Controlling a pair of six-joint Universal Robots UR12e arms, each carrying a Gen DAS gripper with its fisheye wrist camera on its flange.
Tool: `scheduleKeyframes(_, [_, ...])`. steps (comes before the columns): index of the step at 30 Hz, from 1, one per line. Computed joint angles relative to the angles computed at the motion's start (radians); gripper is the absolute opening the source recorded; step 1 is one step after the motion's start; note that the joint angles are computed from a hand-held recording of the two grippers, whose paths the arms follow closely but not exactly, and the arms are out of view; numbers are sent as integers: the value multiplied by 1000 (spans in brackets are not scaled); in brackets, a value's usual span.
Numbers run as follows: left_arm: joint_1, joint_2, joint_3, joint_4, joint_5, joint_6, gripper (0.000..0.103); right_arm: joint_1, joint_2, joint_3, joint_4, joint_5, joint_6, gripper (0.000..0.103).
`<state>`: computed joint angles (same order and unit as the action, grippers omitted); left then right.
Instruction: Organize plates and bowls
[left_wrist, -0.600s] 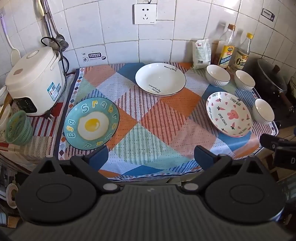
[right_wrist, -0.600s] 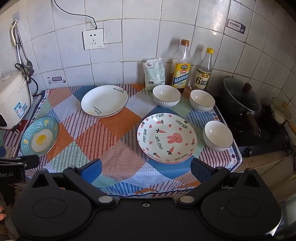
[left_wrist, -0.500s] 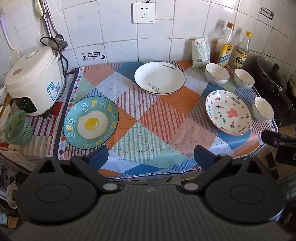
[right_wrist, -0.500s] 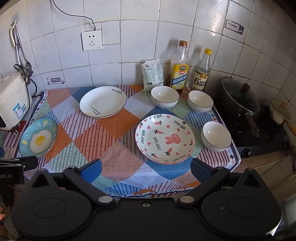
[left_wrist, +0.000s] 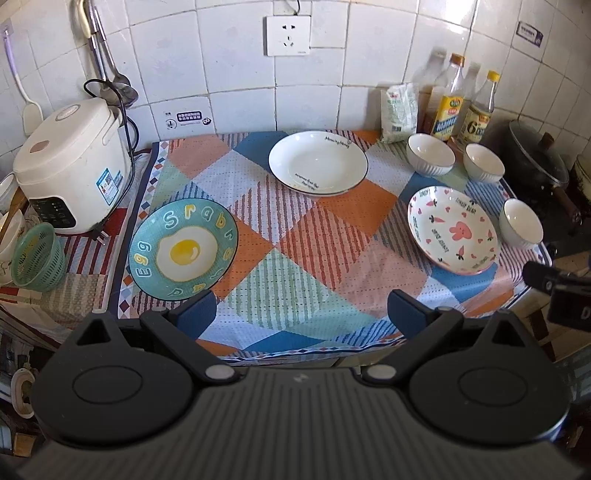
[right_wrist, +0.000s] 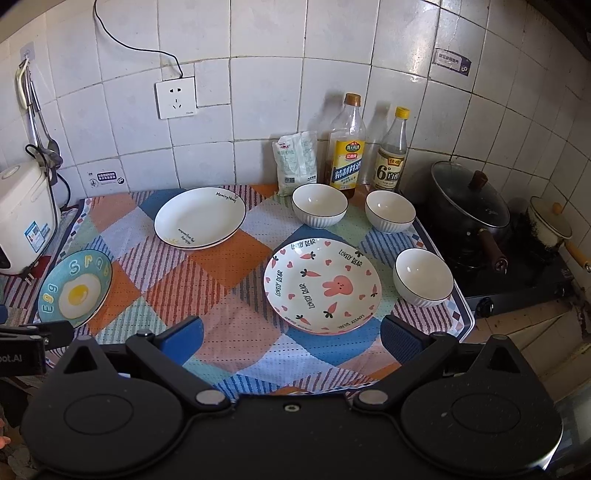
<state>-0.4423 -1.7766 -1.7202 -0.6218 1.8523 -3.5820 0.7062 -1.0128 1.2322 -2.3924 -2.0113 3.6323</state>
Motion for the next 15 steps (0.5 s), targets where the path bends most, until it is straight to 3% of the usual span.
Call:
scheduleKeyframes(4, [-3,7,0,22,18,8,100,1,4,-9,27,-18,11,103])
scheduleKeyframes(9, [1,6,-2,45,20,10,100,4,3,-4,-6,-40,0,103])
scheduleKeyframes(15, [5,-21,37,-8,104,63,100,2,8,20,-171,-27,-65,103])
